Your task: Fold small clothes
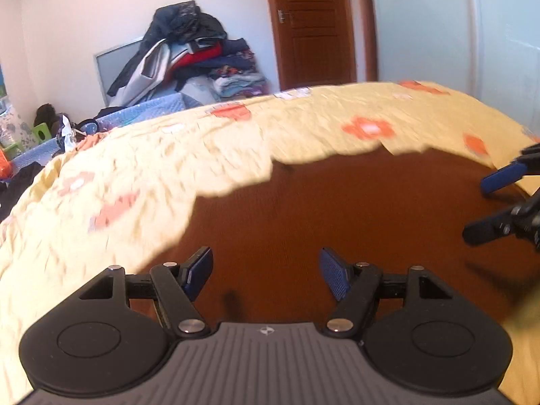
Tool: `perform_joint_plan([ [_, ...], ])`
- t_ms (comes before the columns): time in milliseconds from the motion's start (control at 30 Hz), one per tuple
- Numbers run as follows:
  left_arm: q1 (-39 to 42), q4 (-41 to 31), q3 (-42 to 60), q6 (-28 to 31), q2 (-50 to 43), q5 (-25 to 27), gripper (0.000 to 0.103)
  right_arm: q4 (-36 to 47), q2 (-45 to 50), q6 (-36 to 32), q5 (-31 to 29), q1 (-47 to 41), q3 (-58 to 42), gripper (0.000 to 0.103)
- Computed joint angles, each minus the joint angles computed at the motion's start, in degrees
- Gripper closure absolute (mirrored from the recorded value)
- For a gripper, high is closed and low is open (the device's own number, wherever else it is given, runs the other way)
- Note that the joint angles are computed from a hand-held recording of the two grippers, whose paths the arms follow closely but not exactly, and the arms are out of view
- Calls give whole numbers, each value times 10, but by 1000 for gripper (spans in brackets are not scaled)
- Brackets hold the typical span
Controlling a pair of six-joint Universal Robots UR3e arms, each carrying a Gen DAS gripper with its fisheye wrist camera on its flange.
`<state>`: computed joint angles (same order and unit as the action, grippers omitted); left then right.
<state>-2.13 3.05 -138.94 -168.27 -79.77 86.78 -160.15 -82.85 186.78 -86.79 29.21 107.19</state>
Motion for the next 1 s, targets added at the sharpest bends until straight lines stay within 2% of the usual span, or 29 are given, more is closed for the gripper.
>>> perform_joint_plan([
  [100, -2, -44, 124, -41, -112, -2, 33, -17, 82, 24, -29, -13, -85, 0],
  [167, -13, -86, 204, -59, -187, 33, 34, 5, 145, 23, -66, -16, -151, 0],
  [200, -6, -82, 215, -57, -212, 32, 31, 31, 171, 26, -93, -15, -181, 0],
  [233, 9, -36, 202, -58, -232, 16, 21, 29, 192, 28, -103, -20, -186, 0],
  [267, 19, 18, 176, -51, -243, 9, 18, -21, 206, 21, -122, -15, -168, 0],
  [300, 21, 29, 168, -51, -242, 9, 17, -89, 207, 13, -120, -16, -126, 0],
  [333, 18, 32, 166, -55, -242, 16, 16, -110, 201, 18, -117, -18, -109, 0],
  [400, 11, 35, 170, -58, -248, 28, 13, -116, 203, 20, -121, -17, -105, 0],
  [467, 16, -4, 183, -82, -237, 31, 10, -112, 207, 15, -119, -21, -112, 0],
  [533, 7, -34, 183, -112, -208, 62, 11, -114, 209, 14, -118, -22, -114, 0],
  [633, 36, -24, 117, -119, -128, 5, 11, -118, 208, 19, -116, -22, -113, 0],
  [667, 38, -27, 107, -113, -118, 3, 11, -118, 209, 20, -116, -23, -114, 0],
  [733, 27, -33, 103, -98, -138, 33, 10, -114, 202, 22, -123, -16, -111, 0],
  [800, 59, 55, 50, -114, -157, -4, 5, -106, 202, 23, -126, -14, -115, 0],
  [833, 74, 47, 45, -106, -146, -25, 4, -99, 201, 22, -125, -15, -119, 0],
  [933, 53, 53, 51, -106, -154, 3, 4, -33, 197, 50, -148, -7, -155, 0],
  [1000, 54, 55, 48, -110, -154, 1, 4, -4, 195, 79, -162, 2, -167, 0],
])
